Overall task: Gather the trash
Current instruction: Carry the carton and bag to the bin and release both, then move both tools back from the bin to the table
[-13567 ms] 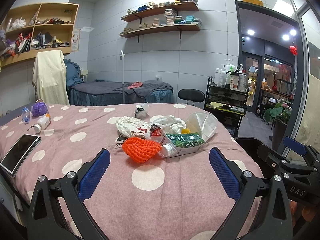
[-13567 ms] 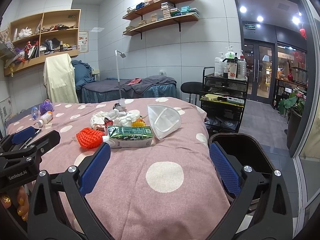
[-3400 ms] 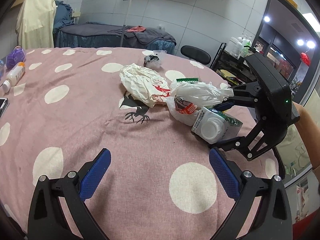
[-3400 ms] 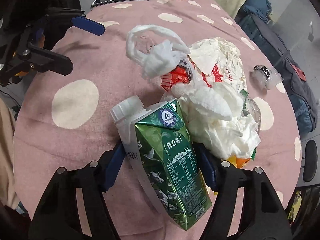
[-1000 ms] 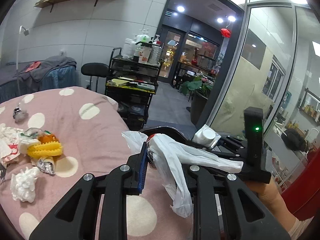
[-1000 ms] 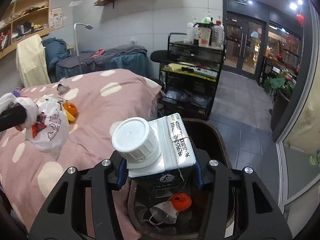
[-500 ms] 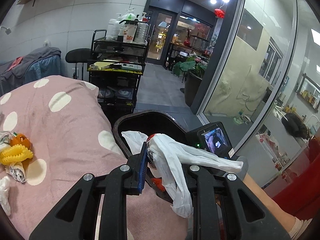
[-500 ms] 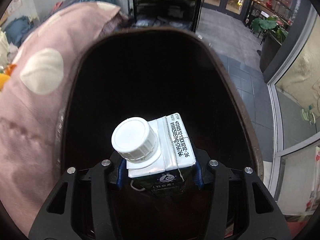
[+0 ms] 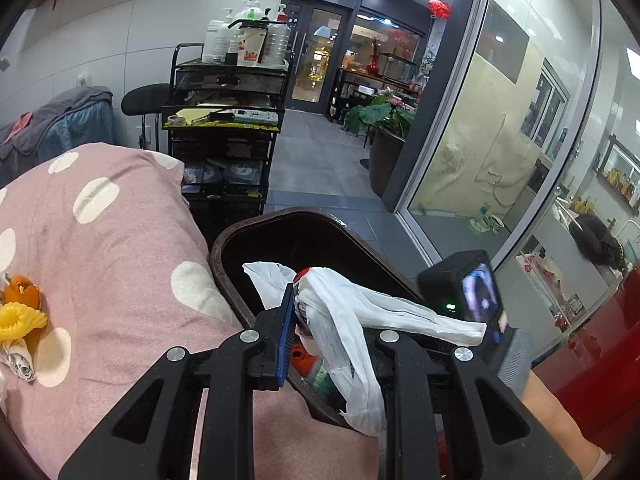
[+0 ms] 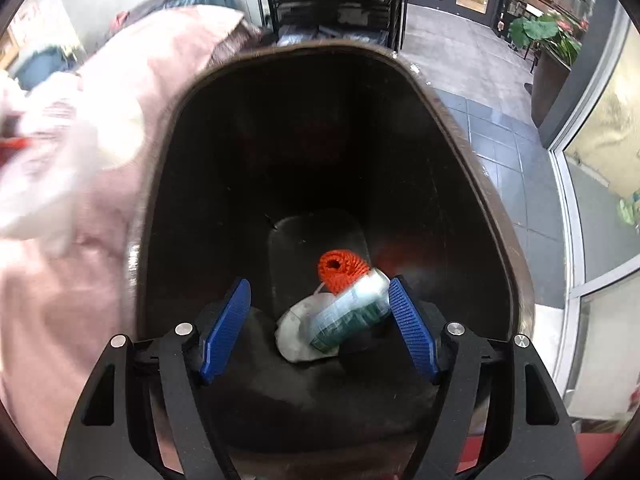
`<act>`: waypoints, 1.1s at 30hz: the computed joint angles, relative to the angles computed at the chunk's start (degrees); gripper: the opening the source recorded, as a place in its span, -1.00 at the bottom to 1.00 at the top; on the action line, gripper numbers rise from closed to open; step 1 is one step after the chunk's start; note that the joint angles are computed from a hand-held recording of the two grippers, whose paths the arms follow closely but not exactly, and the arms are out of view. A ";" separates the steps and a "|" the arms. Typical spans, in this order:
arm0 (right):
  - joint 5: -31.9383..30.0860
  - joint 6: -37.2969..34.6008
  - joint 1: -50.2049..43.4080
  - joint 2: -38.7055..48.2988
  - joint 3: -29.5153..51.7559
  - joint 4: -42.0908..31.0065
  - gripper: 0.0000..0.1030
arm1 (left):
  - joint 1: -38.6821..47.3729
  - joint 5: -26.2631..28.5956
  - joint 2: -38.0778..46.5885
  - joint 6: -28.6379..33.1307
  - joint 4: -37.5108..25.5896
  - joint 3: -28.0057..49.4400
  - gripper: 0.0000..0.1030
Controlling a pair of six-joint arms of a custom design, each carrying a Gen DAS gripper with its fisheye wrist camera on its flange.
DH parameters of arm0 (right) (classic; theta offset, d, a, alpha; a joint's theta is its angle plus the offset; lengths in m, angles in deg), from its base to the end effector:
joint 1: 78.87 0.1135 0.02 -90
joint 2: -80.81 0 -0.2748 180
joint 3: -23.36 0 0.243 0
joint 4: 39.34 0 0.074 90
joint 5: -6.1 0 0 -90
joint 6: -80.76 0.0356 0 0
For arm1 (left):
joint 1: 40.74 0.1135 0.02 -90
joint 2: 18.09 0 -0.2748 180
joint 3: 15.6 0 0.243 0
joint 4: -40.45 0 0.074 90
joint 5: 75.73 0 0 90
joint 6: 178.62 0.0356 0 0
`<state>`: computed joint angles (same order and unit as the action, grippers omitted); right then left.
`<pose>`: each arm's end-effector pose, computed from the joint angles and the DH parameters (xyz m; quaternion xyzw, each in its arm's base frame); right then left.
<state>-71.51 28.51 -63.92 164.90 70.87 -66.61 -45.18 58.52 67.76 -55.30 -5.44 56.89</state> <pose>0.2288 0.0532 0.1444 0.2153 0.9445 0.0056 0.2482 0.2846 -0.0470 0.2459 0.3835 0.8128 -0.2904 0.3284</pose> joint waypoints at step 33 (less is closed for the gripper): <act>17.64 8.62 -4.55 -37.98 -6.53 -21.70 0.61 | -11.49 -7.57 0.17 -4.36 9.72 -6.32 0.82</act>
